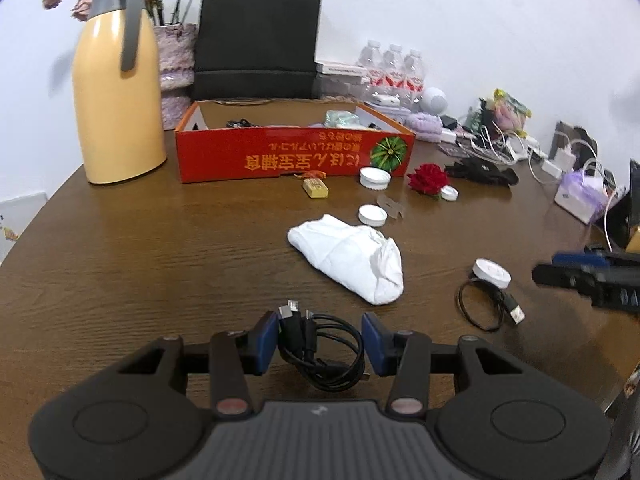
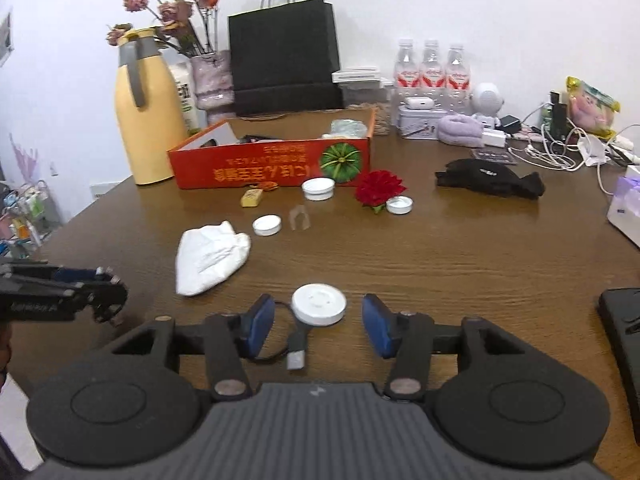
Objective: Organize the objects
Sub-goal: 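Grasp another white round lid with the right tool while the left tool holds the cable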
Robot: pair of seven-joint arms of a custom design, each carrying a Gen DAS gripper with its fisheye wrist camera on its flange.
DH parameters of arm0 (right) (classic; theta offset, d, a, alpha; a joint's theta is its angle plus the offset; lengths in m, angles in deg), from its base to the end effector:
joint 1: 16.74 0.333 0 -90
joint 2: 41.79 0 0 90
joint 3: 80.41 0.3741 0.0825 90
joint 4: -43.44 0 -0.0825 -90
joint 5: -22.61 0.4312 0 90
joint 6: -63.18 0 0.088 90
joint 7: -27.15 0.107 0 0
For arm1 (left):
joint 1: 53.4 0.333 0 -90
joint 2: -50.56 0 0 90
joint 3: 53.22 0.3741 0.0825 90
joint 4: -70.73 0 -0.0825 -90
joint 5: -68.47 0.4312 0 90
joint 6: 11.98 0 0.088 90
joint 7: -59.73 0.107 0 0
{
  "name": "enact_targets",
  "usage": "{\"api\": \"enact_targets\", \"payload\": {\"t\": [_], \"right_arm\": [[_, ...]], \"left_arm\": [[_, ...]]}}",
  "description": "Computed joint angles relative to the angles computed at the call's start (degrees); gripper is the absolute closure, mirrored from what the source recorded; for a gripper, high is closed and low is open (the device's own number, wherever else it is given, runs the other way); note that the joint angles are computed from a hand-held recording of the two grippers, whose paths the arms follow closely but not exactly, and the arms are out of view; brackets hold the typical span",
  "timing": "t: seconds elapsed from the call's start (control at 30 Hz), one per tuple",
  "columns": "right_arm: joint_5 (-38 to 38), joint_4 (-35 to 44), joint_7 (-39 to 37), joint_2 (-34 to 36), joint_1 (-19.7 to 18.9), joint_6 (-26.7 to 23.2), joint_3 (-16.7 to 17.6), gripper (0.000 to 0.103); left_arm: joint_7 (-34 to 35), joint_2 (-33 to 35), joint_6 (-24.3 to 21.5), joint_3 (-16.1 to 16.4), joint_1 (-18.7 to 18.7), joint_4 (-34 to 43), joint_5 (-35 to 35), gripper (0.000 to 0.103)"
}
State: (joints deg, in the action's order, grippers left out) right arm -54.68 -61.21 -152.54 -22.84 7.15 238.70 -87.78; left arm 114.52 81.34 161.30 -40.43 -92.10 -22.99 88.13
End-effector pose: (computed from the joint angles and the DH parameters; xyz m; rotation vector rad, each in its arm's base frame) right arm 0.6538 0.2845 0.4403 -1.6355 1.5571 -0.7114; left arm 0.6909 -0.4037 0.4333 -1.5325 1.9603 -0.9872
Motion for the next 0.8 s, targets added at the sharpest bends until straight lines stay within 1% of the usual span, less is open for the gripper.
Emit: {"api": "enact_targets", "payload": {"t": [0.1,0.13,0.17,0.2,0.23,0.27,0.33,0.37,0.4,0.43,0.47,0.5,0.57,0.63,0.67,0.7,0.77,0.8], "right_arm": [[2.8,2.8,-3.9,2.2,-0.6,0.0,0.5,0.052],[5.0,3.9,-6.8,3.2,-1.0,-0.3,1.0,0.052],[7.8,5.1,-10.5,4.1,-1.2,-1.3,1.7,0.052],[9.2,5.9,-13.0,4.8,-1.0,-1.9,1.9,0.052],[9.8,6.7,-14.8,5.4,-0.7,-1.6,1.6,0.051],[11.6,7.3,-17.1,6.2,-1.1,-0.4,2.1,0.051],[18.2,8.4,-24.8,7.8,-4.0,0.1,5.8,0.050],[20.9,9.5,-28.5,8.7,-5.1,-0.8,7.4,0.050],[22.7,10.6,-31.2,9.5,-5.3,-2.0,8.1,0.050],[23.6,11.6,-32.8,10.1,-5.0,-2.6,7.9,0.051],[24.6,12.9,-34.5,11.0,-4.9,-2.8,7.7,0.051],[26.8,14.5,-37.6,12.0,-5.9,-3.1,9.0,0.051],[30.9,18.4,-42.9,14.6,-7.5,-4.6,11.0,0.051],[35.1,24.4,-49.0,18.3,-8.9,-8.3,13.4,0.052],[36.6,27.3,-51.5,20.2,-9.1,-9.7,14.1,0.053],[38.1,29.9,-53.9,22.0,-9.2,-11.1,14.7,0.056],[41.9,35.4,-59.4,25.8,-10.0,-14.2,16.9,0.059],[43.6,37.6,-61.8,27.3,-10.3,-15.8,17.8,0.063]], "left_arm": [[2.1,1.0,-1.4,-1.2,0.9,1.2,0.7,0.050],[3.6,1.1,-2.0,-2.7,2.0,1.4,0.4,0.046],[4.5,1.4,-2.8,-3.6,2.6,1.8,0.1,0.043],[3.7,1.5,-4.1,-2.8,1.8,2.2,0.4,0.036],[1.8,1.6,-4.9,-1.0,0.4,2.3,1.6,0.033],[0.3,1.7,-4.8,0.1,-0.4,2.2,2.9,0.032],[-0.4,1.9,-3.8,-0.8,0.4,2.1,3.8,0.037],[0.9,2.0,-2.7,-2.4,1.8,2.0,3.7,0.040],[2.6,2.2,-2.4,-3.8,2.9,2.4,3.3,0.047],[3.5,2.5,-2.4,-4.3,3.3,2.9,2.8,0.050],[4.1,2.8,-2.4,-4.7,3.6,3.4,2.3,0.052],[5.0,3.2,-2.1,-5.0,4.0,3.9,1.9,0.058],[6.6,3.7,-2.0,-6.0,4.9,4.6,0.4,0.059],[8.1,4.0,-1.8,-7.2,6.0,5.2,-1.8,0.062],[8.2,4.1,-1.5,-6.6,5.7,5.4,-2.3,0.062],[7.4,4.3,-1.3,-4.9,4.5,5.5,-2.3,0.063],[6.0,4.6,-1.1,-2.4,2.8,5.8,-2.5,0.063],[5.5,4.7,-1.1,-1.7,2.4,5.9,-2.6,0.063]]}}
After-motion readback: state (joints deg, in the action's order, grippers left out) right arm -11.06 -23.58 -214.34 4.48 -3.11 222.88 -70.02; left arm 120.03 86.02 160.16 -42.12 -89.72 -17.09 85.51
